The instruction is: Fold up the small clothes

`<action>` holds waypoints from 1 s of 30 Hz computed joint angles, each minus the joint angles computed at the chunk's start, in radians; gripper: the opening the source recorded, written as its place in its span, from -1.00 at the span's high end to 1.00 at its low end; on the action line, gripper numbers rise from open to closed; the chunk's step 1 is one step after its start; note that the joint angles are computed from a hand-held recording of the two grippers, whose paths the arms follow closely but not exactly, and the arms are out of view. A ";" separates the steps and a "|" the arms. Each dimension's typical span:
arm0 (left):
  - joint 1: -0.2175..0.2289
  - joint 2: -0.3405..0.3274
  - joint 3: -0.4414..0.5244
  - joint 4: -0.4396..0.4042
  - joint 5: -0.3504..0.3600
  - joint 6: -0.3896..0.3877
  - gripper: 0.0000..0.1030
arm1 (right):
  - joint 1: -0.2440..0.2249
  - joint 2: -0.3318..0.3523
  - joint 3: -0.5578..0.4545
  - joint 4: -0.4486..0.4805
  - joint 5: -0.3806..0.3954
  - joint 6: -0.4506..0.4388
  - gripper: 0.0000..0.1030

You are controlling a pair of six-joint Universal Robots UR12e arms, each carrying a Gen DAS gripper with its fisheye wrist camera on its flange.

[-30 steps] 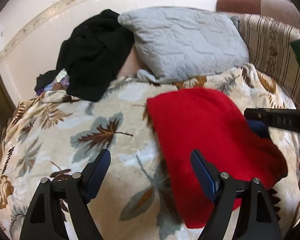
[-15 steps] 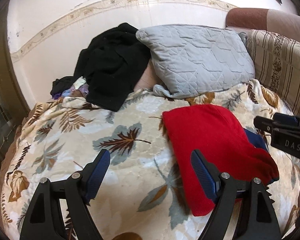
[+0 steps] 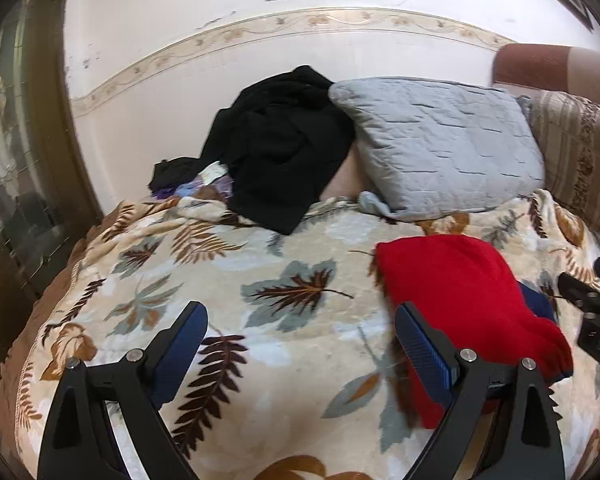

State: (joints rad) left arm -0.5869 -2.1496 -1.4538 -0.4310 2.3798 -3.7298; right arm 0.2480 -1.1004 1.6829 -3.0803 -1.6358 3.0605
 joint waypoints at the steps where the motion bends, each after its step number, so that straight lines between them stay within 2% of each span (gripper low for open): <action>1: 0.000 0.002 -0.004 -0.001 0.009 -0.009 -0.84 | 0.003 -0.001 0.002 -0.012 -0.008 -0.003 -0.27; 3: 0.002 0.010 -0.015 -0.008 0.030 -0.040 -0.84 | 0.012 -0.004 0.005 -0.029 -0.031 -0.017 -0.27; 8: 0.003 0.027 -0.037 -0.012 0.053 -0.094 -0.84 | 0.018 -0.011 0.012 -0.050 -0.029 -0.029 -0.27; 12: -0.001 0.028 -0.043 0.007 0.074 -0.077 -0.84 | 0.022 -0.014 0.015 -0.059 -0.023 -0.026 -0.27; 30: -0.005 0.021 -0.035 0.028 0.071 -0.036 -0.84 | 0.023 -0.011 0.013 -0.057 -0.016 -0.024 -0.27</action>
State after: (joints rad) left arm -0.5922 -2.1284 -1.4889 -0.4030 2.4510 -3.7655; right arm 0.2709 -1.1110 1.6956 -3.1375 -1.6522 3.0364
